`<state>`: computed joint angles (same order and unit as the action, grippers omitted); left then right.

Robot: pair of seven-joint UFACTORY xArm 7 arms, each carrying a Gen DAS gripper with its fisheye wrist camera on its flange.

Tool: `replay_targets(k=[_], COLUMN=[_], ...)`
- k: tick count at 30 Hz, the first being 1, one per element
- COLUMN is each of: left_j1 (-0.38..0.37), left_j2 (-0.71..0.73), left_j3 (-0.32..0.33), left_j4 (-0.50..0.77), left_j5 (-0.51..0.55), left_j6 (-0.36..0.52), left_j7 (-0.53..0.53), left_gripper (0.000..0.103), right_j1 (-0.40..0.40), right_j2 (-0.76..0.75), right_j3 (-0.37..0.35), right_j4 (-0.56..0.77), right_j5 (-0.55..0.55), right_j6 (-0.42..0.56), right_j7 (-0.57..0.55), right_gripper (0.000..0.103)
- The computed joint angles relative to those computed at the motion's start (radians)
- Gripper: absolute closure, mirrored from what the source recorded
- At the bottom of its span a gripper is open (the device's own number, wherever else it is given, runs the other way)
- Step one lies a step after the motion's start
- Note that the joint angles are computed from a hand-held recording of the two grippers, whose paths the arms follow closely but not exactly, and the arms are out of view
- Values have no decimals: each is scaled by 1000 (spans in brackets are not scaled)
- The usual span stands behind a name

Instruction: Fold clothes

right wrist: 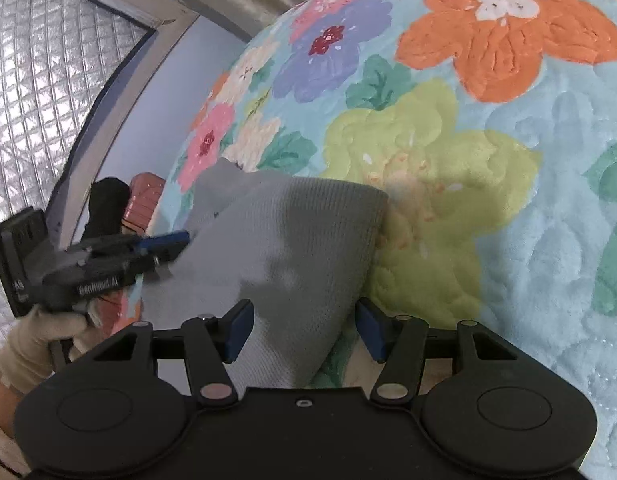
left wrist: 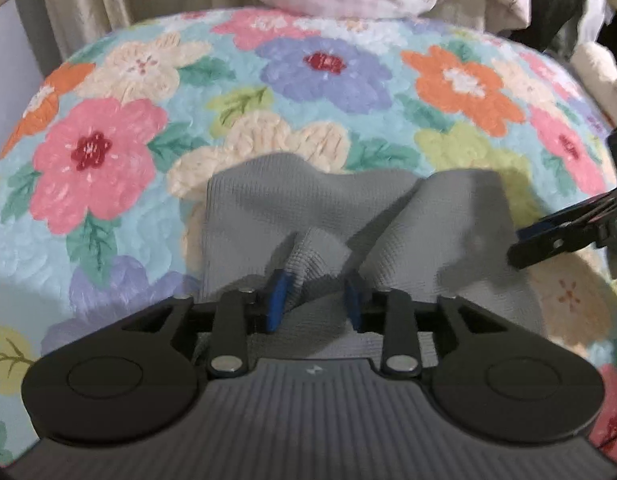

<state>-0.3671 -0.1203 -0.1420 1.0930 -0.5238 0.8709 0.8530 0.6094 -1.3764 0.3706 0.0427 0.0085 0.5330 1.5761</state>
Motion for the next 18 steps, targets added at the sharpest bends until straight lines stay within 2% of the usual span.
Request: replay_targets(k=[2, 3, 4, 8, 10, 13, 16, 18], left_j1=[-5, -8, -12, -44, -54, -77, -98, -95], left_j2=[9, 4, -9, -92, -121, -135, -115, -101], left_j3=[-15, -20, -23, -7, 4, 40, 76, 78], left_j4=[-8, -17, -32, -109, -133, -148, -121, -107], left_j5=[29, 38, 42, -5, -35, -147, -264, -290], left_j6=[-33, -56, -85, -192, -251, -358, -398, -410], left_j7=[-40, -53, -55, 28, 17, -4, 11, 19], left_gripper=[73, 83, 99, 99, 99, 99, 99, 99], right_j1=[-12, -16, -21, -37, -44, -55, -65, -66], right_j2=[6, 10, 15, 25, 21, 41, 53, 59], right_j3=[9, 13, 17, 49, 78, 85, 92, 94], right_j4=[-13, -19, -23, -43, -48, -35, -27, -25], right_j5=[-3, -7, -12, -37, -50, -77, -96, -109], right_j6=[-36, -54, -71, -132, -142, -142, -146, -148], right_j7=[11, 16, 21, 57, 100, 122, 141, 143], right_gripper=[41, 41, 40, 38, 38, 36, 34, 34])
